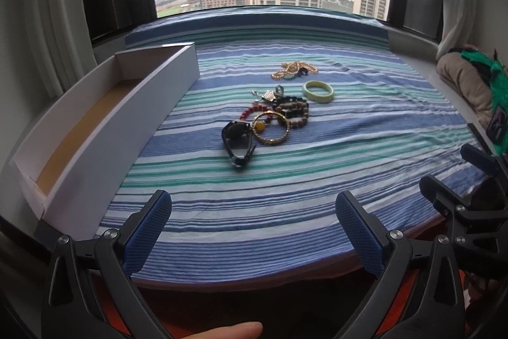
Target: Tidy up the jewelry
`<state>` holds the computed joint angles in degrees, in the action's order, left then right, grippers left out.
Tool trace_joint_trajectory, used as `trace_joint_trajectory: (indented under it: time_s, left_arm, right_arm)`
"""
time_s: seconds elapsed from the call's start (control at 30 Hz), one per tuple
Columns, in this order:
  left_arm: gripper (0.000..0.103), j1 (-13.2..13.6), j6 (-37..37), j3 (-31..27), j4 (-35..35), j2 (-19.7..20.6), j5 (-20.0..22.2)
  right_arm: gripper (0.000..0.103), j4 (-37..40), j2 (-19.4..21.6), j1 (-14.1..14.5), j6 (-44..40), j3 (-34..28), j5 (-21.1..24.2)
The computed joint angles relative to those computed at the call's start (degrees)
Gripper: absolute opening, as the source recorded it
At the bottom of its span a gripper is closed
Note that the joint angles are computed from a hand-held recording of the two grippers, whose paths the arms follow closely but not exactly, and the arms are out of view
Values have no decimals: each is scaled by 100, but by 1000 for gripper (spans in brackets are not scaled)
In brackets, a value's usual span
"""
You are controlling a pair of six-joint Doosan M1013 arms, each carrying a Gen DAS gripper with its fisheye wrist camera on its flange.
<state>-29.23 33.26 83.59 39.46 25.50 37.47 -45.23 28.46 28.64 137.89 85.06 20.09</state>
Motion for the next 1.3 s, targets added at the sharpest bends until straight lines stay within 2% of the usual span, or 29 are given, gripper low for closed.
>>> trace_joint_trajectory:
  time_s: [1.3]
  left_arm:
    - [103, 3, 128, -1, -193, 2, 34]
  right_arm:
    - [98, 48, 20, 27, -31, 6, 11]
